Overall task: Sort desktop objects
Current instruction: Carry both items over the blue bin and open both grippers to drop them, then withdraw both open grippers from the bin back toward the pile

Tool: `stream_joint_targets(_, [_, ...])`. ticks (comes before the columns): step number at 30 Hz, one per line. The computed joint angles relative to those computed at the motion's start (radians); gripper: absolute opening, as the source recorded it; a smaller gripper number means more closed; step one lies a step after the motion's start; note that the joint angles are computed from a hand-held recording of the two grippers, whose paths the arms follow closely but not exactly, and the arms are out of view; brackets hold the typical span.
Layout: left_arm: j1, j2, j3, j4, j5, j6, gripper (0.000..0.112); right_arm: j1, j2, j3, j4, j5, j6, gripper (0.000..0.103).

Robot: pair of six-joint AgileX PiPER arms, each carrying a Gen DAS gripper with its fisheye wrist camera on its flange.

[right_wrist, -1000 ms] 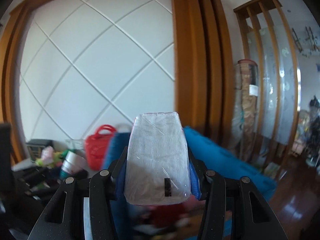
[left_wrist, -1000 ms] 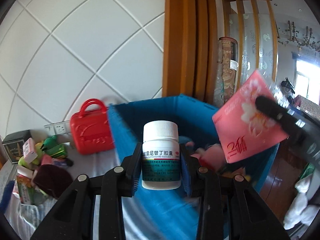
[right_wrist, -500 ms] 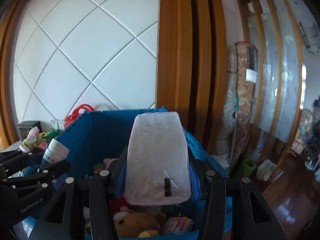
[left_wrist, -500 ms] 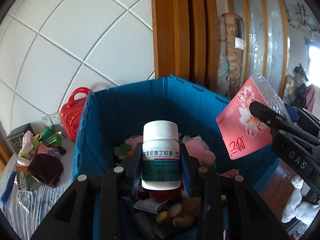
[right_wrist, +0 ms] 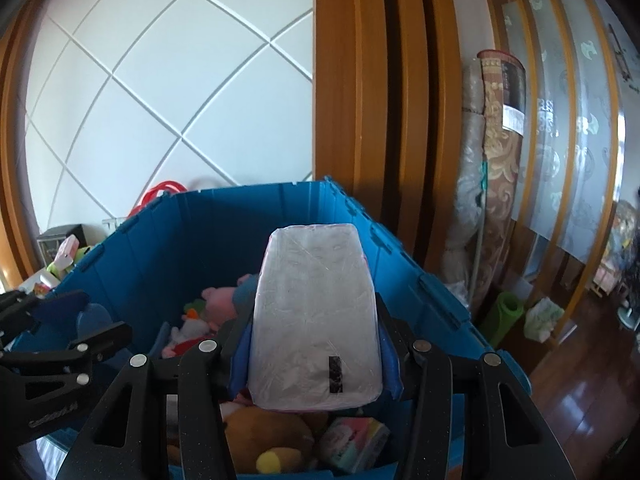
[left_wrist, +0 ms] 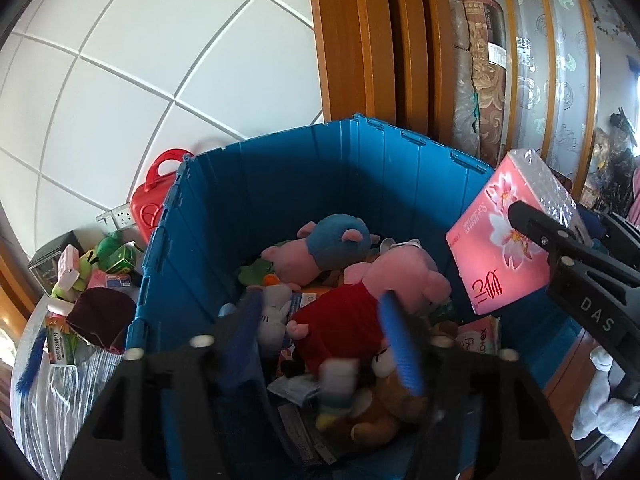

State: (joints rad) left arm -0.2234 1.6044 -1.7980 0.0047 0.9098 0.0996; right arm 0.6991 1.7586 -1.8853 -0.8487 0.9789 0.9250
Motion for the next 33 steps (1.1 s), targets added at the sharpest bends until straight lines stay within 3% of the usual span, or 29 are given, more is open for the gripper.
stream_joint_targets(4, [0.007, -0.006, -0.001, -0.012, 0.002, 0.008, 0.067, -0.004, 0.007, -0.002, 0.017, 0.014, -0.014, 0.054])
stream_joint_targets(8, [0.016, -0.024, 0.007, -0.018, -0.002, 0.015, 0.067, 0.011, 0.001, 0.011, -0.016, 0.017, -0.005, 0.084])
stream_joint_targets(14, [0.045, -0.076, 0.046, -0.04, -0.018, 0.026, 0.067, 0.051, -0.015, 0.01, -0.058, 0.035, -0.001, 0.101])
stream_joint_targets(17, [0.067, -0.113, 0.075, -0.05, -0.035, 0.037, 0.067, 0.081, -0.029, 0.021, -0.093, 0.053, 0.023, 0.103])
stream_joint_targets(20, [0.096, -0.159, 0.116, -0.066, -0.062, 0.05, 0.078, 0.117, -0.044, 0.031, -0.128, 0.079, 0.046, 0.103])
stream_joint_targets(26, [0.187, -0.271, 0.231, -0.139, -0.124, 0.125, 0.078, 0.188, -0.083, 0.076, -0.172, 0.065, 0.124, 0.103])
stream_joint_targets(33, [0.445, -0.358, 0.326, -0.332, -0.113, 0.31, 0.078, 0.291, -0.065, 0.066, -0.224, 0.021, 0.198, 0.103])
